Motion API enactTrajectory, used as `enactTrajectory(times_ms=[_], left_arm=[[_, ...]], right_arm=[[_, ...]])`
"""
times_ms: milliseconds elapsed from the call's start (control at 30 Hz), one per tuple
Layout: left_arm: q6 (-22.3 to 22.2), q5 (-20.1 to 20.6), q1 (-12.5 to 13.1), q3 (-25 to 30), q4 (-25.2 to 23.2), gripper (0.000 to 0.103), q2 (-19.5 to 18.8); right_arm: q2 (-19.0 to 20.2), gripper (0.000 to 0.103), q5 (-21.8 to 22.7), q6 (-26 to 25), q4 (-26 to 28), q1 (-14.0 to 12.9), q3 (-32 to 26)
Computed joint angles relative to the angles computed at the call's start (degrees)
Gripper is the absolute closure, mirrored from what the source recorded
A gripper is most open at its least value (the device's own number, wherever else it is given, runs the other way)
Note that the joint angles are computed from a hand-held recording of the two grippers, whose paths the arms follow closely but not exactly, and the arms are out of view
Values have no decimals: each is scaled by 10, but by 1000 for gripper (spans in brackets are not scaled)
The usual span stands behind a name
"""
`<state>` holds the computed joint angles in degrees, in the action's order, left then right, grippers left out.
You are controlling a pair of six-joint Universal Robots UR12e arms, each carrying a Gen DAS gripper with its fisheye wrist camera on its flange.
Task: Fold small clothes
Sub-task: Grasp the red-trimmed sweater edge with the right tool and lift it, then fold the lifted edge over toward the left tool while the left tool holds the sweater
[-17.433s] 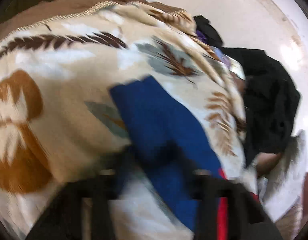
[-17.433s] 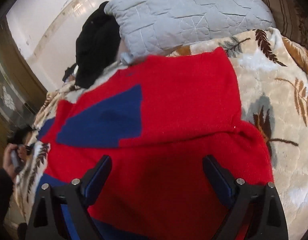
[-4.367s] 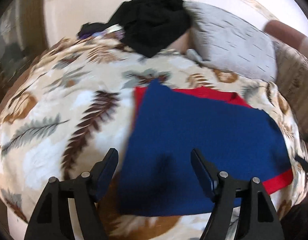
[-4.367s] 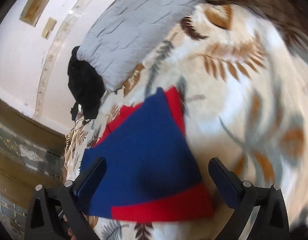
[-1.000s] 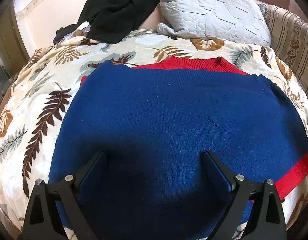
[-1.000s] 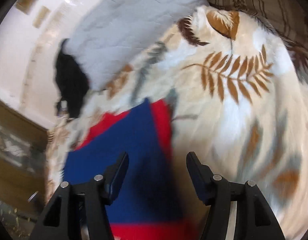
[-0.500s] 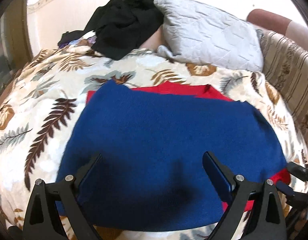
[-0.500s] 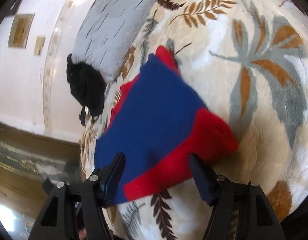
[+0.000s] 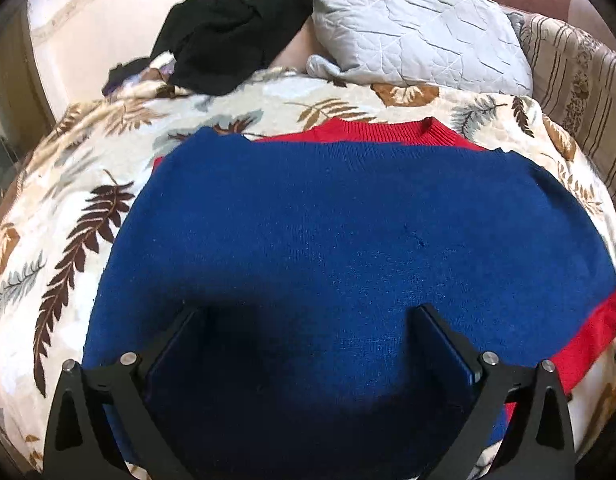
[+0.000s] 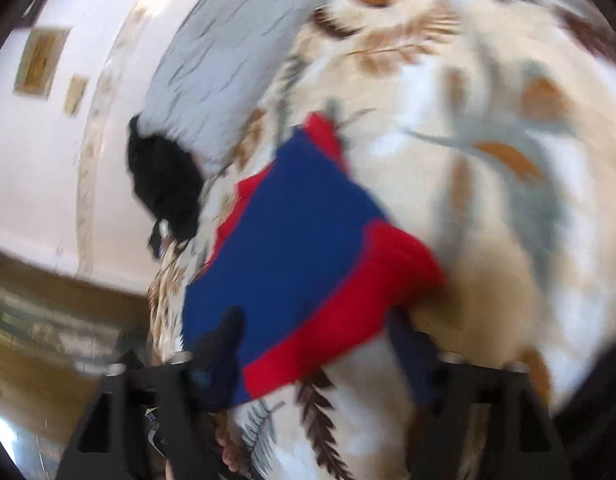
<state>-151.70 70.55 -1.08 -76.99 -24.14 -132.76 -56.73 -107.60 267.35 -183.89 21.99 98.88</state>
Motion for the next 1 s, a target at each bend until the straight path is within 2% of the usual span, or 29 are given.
enactTrajectory(times_ms=[100, 167, 233, 267, 333, 433, 500, 567, 600, 667, 700, 733, 767, 800, 833, 900, 933, 1000], left_arm=[[-5, -2, 0, -7, 8, 0, 3], [1, -7, 2, -3, -5, 0, 3], [2, -7, 2, -2, -9, 0, 3], [3, -7, 2, -3, -6, 0, 3], [2, -7, 2, -5, -1, 0, 3], [2, -6, 2, -6, 3, 0, 3], [3, -9, 2, -6, 3, 0, 2], [2, -8, 2, -7, 9, 0, 2], [0, -7, 2, -8, 12, 0, 2], [0, -9, 2, -8, 12, 0, 2], [0, -10, 2, -8, 10, 0, 2], [1, -10, 2, -7, 9, 0, 2], [1, -10, 2, -6, 6, 0, 2], [1, -11, 3, -3, -2, 0, 2], [5, -16, 4, 2, -19, 0, 3], [4, -42, 11, 19, -70, 0, 4], [-10, -68, 17, 30, -91, 0, 3], [-44, -124, 29, 56, -125, 0, -3]], right_arm=[[12, 18, 22, 34, -23, -7, 0], [21, 18, 18, 19, -37, -13, -8], [25, 21, -27, 6, -14, -17, -18], [26, 25, -33, -1, -7, -18, -22], [25, 69, -12, -9, 29, -29, -29], [22, 77, -4, -31, 60, -32, -35], [18, 79, -22, -73, 99, -26, -50], [19, 79, -25, -87, 132, -26, -60], [20, 75, -18, -84, 142, -27, -62], [24, 65, -28, -77, 117, -24, -60], [27, 50, -27, -91, 111, -23, -65], [29, 52, -24, -110, 128, -23, -74], [30, 62, -17, -121, 140, -23, -80], [30, 85, -1, -131, 160, -28, -90], [30, 86, -8, -145, 179, -26, -101], [34, 86, -62, -227, 228, -12, -147], [39, 86, -81, -255, 240, -6, -166], [62, 86, -132, -345, 285, 11, -230]])
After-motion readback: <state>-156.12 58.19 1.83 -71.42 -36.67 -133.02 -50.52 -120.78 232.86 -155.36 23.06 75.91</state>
